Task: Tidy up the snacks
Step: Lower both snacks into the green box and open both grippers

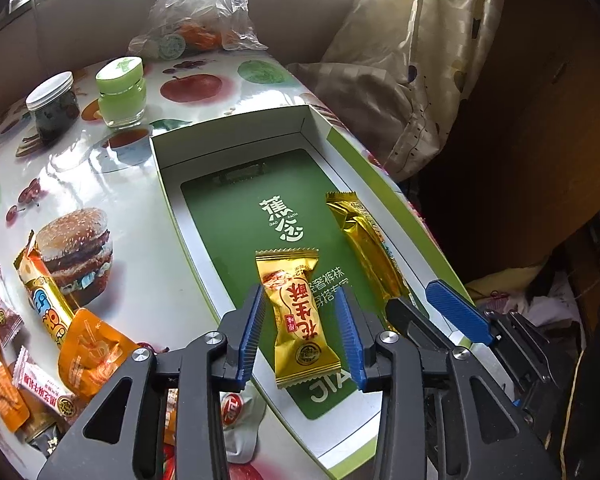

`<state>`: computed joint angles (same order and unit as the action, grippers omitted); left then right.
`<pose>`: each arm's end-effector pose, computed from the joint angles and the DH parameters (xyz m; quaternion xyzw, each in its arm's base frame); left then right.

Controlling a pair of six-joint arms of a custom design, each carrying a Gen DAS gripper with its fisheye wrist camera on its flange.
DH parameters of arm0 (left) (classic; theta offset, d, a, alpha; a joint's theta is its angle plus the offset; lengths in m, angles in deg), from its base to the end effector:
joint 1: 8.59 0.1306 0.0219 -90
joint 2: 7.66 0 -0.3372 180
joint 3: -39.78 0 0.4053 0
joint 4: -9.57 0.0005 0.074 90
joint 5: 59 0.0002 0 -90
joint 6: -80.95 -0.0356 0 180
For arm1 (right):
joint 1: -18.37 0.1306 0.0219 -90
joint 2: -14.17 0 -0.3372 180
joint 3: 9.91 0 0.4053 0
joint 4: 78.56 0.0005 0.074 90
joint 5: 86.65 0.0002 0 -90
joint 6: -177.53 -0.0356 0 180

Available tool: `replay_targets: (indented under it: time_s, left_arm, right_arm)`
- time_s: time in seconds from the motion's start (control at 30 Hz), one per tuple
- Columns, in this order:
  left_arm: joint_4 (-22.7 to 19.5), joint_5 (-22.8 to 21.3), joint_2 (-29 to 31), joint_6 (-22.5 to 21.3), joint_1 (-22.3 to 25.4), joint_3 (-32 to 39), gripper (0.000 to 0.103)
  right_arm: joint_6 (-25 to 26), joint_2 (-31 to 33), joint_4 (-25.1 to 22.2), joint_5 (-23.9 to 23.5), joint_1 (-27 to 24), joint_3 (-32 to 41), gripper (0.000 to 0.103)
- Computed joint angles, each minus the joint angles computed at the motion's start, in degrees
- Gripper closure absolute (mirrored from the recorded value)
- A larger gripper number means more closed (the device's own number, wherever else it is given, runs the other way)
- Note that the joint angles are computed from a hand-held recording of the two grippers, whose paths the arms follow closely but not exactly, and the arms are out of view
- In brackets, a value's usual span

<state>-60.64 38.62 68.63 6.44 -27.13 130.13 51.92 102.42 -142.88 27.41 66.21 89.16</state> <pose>0.3736 -0.1308 0.4658 0.0447 0.9537 -0.1458 0.2592 0.3285 0.3405 0.4580 -0.0340 0.9305 0.0561 0.3603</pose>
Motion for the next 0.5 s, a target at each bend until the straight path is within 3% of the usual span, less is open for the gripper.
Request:
replay_targets:
  time_s: [0.1,0.2,0.37,0.5]
  left_arm:
    - [0.02,-0.46,-1.13,0.01,0.05,-0.38,0.054]
    - [0.16,1.12,-2.29,0.12,0.91,-1.01,0.054]
    - [0.22,-0.20,-3.89,-0.33,1.28,-1.80,0.054]
    - [-1.17,-0.82,-3.57,0.36,2.14,-1.98,0.054]
  right_arm:
    - [-0.06,-0.52,0.08,0.76,0.28,-0.29,0.065]
    - [-0.72,-0.83,-0.23,0.98,0.11,-0.27,0.065]
    - [-2.04,-1.58,0.80,-0.17,0.03,-0.67,0.065]
    - [-1.08,0.22,-0.95,4.87,0.85,1.49,0.065]
